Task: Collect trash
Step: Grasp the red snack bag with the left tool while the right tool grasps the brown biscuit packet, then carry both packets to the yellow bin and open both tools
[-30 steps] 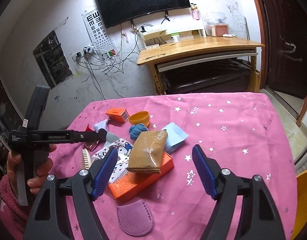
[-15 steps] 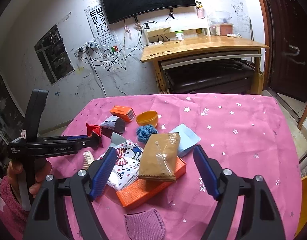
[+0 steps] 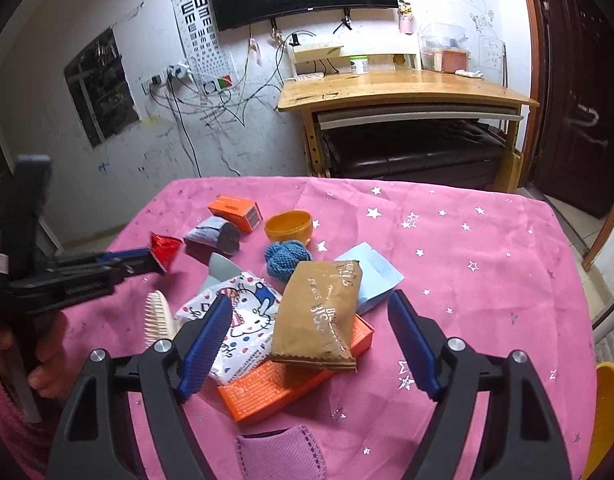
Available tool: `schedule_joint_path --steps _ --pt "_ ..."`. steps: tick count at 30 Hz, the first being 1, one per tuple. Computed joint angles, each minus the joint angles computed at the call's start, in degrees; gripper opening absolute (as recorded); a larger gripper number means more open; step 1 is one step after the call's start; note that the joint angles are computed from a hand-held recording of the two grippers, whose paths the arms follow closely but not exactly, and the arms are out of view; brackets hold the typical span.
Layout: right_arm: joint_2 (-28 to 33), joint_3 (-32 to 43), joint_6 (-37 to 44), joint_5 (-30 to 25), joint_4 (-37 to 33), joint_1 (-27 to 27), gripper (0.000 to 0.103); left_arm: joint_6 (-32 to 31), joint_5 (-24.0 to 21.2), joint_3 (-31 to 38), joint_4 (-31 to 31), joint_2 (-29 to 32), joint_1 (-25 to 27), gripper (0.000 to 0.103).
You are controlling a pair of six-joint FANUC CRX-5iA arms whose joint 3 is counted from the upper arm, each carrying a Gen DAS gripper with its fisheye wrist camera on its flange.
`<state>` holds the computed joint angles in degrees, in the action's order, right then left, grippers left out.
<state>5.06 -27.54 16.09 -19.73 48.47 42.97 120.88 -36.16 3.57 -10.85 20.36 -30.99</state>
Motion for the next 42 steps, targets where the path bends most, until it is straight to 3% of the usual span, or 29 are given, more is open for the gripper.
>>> schedule_joint_path --steps 6,8,13,18,23,33,37,42 --pt "1.83 2.37 5.08 -1.15 -4.47 0.82 0.074 1.64 0.15 -0.72 -1.89 -1.78 -0.73 0.017" --pt "2.31 2.92 6.28 -0.86 -5.68 0.88 0.069 1.99 0.25 -0.84 -2.15 -2.15 -0.98 0.017" --pt "2.24 2.77 5.99 -0.71 -6.67 0.56 0.034 2.71 -0.05 -0.55 -2.90 -2.45 -1.60 0.017" --pt "0.76 0.99 4.87 1.46 -6.95 -0.61 0.022 3.26 -0.51 0.09 -3.24 -2.35 -2.10 0.017" --pt "-2.58 -4.30 -6.14 6.61 4.65 -3.43 0.022 4.50 -1.13 1.40 -4.47 -2.19 -3.13 0.017" --pt "-10.30 -12.71 -22.78 10.84 21.57 -9.90 0.022 2.86 -2.38 7.30 -4.76 0.41 -7.11 0.017" --pt "-14.62 -16.72 -27.93 10.49 26.03 -12.97 0.022 1.39 -3.49 11.52 -3.88 3.24 -8.89 0.017" --pt "-20.41 -21.28 -28.09 7.53 23.59 -14.81 0.022 -1.87 -4.46 17.21 -1.65 7.37 -11.08 0.017"
